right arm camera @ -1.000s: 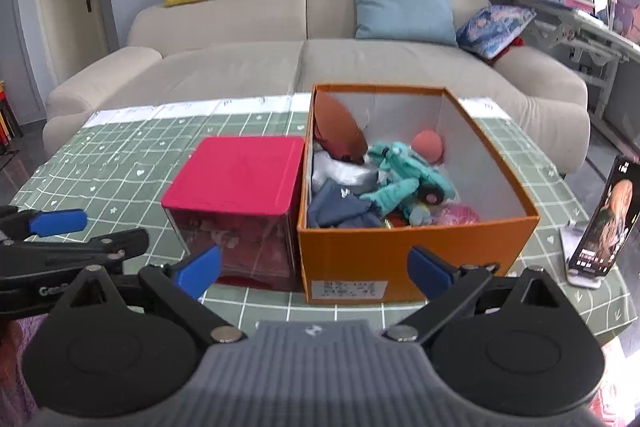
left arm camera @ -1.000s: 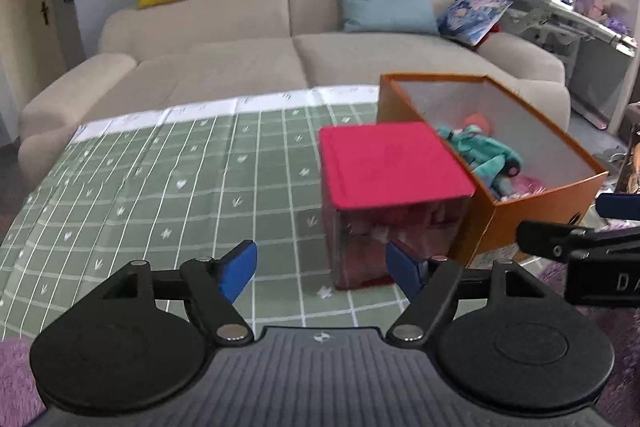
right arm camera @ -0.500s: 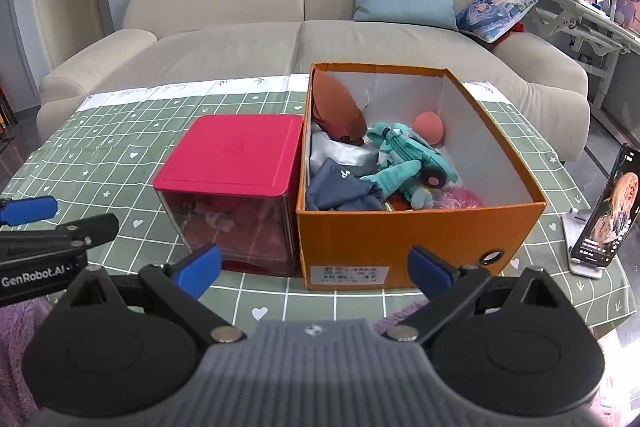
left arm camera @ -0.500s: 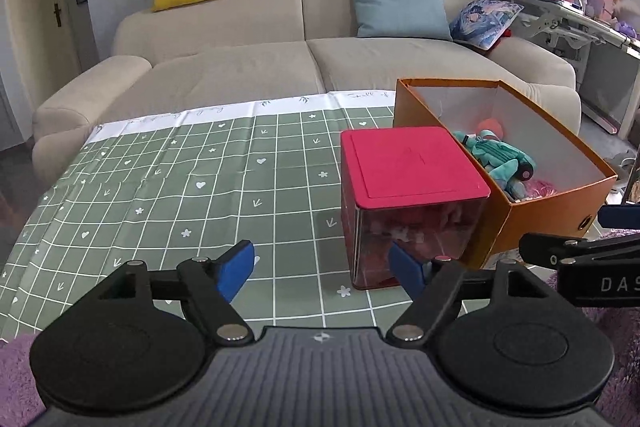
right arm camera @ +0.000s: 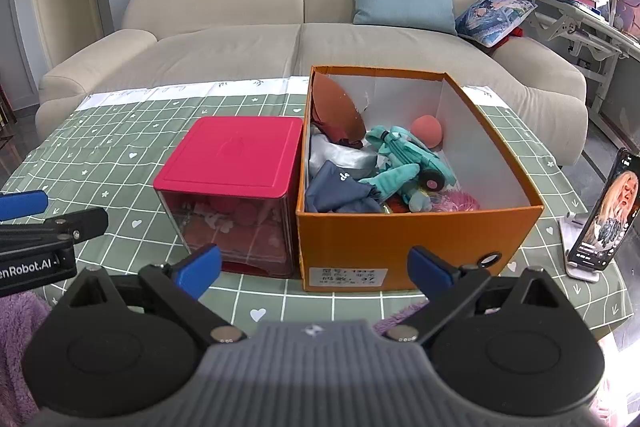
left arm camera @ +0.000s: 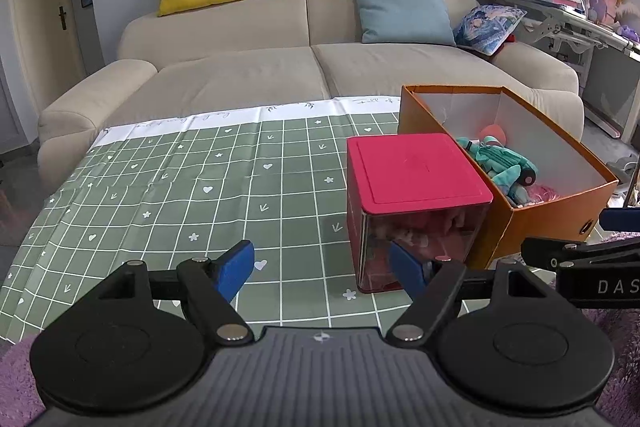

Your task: Organize soft objects

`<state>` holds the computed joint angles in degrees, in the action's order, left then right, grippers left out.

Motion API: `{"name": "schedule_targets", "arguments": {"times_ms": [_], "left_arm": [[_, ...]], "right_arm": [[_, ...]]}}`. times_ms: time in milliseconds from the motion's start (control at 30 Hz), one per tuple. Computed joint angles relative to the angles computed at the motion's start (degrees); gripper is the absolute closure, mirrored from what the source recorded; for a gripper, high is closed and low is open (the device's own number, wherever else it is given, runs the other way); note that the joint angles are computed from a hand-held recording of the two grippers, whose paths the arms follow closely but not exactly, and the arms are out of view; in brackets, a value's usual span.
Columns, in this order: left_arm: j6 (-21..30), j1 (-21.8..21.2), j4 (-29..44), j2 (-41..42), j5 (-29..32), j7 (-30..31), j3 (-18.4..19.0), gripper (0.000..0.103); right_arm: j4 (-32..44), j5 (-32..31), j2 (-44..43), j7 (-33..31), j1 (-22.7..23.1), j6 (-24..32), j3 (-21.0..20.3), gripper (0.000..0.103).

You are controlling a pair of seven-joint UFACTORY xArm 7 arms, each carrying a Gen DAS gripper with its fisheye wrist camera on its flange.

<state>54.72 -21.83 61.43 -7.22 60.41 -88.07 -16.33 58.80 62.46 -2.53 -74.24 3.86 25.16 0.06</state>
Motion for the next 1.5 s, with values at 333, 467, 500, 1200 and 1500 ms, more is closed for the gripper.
{"name": "schedule_targets", "arguments": {"times_ms": [333, 467, 500, 1200, 1500], "left_arm": [[-0.4, 0.2, -0.2, -0.3, -0.6, 0.7, 0.1, 0.013], [-0.3, 0.2, -0.2, -0.3, -0.5, 0.5, 0.0, 0.013], [-0.3, 0.2, -0.2, -0.3, -0.6, 0.6, 0.0, 0.014], [0.0, 0.0, -0.1, -0.1, -0.7, 0.9, 0.0, 0.013], [-0.3, 0.0, -0.1, 0.1, -0.7, 1.4, 0.1, 0.013]], "right_arm": [[0.1, 0.0, 0.1, 0.0, -0.1, -0.1, 0.1, 0.005], [0.2, -0.1, 0.2, 0.0, -0.1, 0.0, 0.1, 0.005], [0.2, -0.1, 0.1, 0.0, -0.1, -0.1, 0.1, 0.005], [0.2, -0.1, 0.2, 0.0, -0.2, 0.0, 0.1, 0.005], [0.0, 0.2, 0.1, 0.2, -0.1, -0.1, 0.1, 0.005]]}}
